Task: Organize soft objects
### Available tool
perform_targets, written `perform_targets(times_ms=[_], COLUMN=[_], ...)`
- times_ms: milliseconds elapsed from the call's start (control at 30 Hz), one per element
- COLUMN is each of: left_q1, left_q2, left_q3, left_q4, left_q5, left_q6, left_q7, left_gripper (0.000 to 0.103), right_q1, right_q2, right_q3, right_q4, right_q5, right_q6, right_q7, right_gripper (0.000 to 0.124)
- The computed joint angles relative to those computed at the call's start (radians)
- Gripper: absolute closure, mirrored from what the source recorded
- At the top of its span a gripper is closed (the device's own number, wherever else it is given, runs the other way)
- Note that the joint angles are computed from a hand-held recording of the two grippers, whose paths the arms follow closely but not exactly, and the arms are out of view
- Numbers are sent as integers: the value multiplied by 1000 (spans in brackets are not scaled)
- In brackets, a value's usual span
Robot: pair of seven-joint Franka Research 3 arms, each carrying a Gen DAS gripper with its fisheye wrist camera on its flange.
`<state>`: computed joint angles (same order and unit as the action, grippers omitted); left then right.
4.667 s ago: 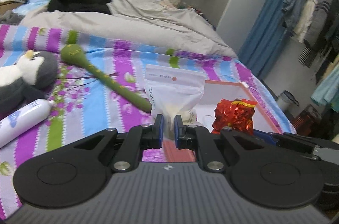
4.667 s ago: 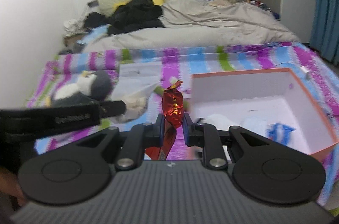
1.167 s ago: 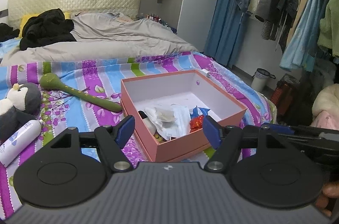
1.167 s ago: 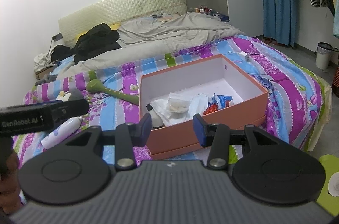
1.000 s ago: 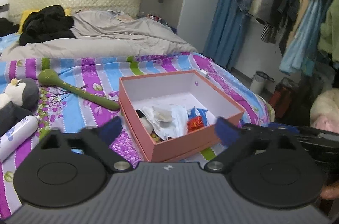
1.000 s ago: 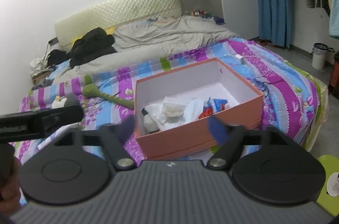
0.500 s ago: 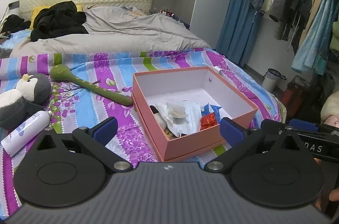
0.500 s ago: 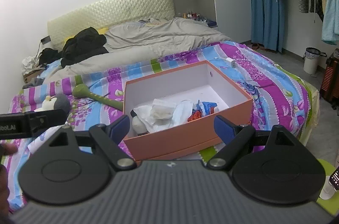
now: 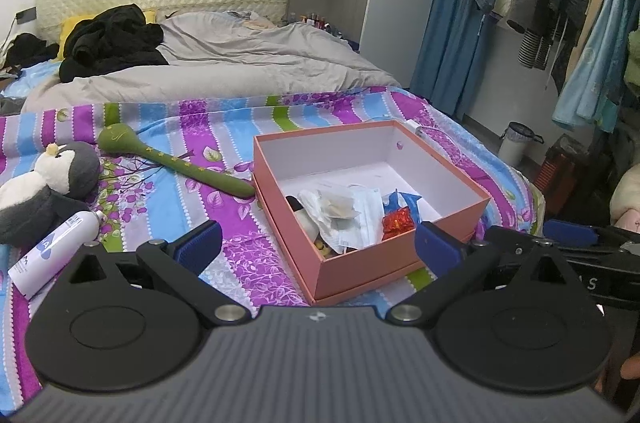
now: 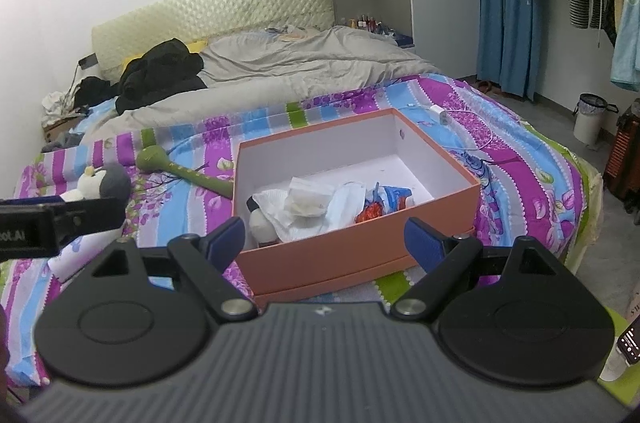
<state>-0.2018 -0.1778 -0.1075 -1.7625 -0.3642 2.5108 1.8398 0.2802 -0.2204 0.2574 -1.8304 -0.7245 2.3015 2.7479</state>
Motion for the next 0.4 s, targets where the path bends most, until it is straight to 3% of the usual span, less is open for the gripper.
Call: perform_targets(times_ms=[400], left_q1=[2], left_q2=[-12], left_q3=[5], left_q4=[-12], left_q5=[2], left_q6=[-1], left_q7=[1], left_gripper=[0], right_q1=[5], right_q2=[3], right_q3=[0], right_q4=[5], right_q5=[-11], right_q6=[-8], right_q7=[13], right_gripper=[35])
